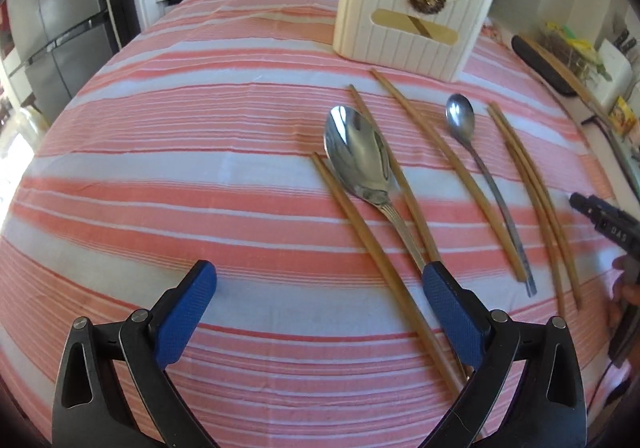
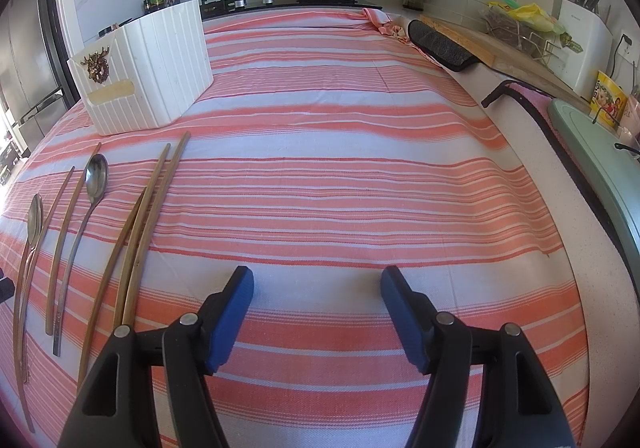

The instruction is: Organize utensils

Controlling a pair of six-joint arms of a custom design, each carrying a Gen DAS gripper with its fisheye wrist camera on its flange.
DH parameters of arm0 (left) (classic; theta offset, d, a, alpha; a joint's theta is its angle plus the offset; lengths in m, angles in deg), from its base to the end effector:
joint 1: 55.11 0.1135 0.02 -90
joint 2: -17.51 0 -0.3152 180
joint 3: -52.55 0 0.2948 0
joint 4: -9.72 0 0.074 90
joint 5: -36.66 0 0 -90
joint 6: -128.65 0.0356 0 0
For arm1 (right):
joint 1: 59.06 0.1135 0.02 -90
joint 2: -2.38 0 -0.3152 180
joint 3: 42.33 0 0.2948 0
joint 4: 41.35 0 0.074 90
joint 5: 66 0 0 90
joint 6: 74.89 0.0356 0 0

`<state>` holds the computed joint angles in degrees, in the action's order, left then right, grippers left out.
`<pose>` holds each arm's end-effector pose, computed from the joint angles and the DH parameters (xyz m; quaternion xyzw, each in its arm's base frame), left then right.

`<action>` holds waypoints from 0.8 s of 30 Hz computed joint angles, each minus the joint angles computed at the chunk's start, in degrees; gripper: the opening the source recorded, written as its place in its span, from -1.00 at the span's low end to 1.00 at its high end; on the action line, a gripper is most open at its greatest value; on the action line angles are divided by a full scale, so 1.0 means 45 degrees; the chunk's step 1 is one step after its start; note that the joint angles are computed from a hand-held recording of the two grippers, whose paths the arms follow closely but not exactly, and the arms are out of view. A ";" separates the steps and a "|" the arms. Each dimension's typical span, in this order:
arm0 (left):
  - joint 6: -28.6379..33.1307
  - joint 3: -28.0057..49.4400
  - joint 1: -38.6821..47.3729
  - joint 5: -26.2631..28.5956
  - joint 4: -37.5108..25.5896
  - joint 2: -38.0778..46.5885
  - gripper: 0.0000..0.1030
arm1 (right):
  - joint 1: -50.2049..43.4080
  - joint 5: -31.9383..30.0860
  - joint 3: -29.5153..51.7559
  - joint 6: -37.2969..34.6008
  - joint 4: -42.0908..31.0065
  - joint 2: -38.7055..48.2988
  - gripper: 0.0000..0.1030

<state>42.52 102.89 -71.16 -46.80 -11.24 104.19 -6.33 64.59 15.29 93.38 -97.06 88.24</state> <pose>0.2855 -0.0864 0.1614 0.1815 0.9408 -0.0842 0.2737 0.1805 0.1989 0.1879 0.2249 0.9094 -0.0986 0.3357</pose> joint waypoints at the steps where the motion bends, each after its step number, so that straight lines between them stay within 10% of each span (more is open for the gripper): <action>1: 0.0027 -0.0081 -0.0235 -0.0420 0.0074 -0.0017 0.99 | -0.0010 -0.0001 0.0007 -0.0015 0.0016 0.0013 0.32; 6: 0.0559 -0.0282 -0.0066 -0.0402 -0.0169 -0.0306 0.89 | -0.0001 -0.0007 -0.0014 -0.0029 0.0023 -0.0031 0.34; 12: 0.2243 -0.0089 0.0221 0.0231 -0.0725 -0.0657 -0.68 | -0.0052 -0.0026 -0.0016 -0.0148 0.0127 0.0006 0.35; 20: 0.3511 0.1425 0.1691 0.1533 -0.0784 0.1048 -0.84 | 0.0129 -0.0828 0.0020 -0.1452 0.1463 -0.0772 0.34; 24: 0.3432 0.2067 0.2019 0.1982 -0.0668 0.1797 -0.84 | -0.0029 -0.1905 0.0762 -0.3095 0.2893 -0.0417 -0.26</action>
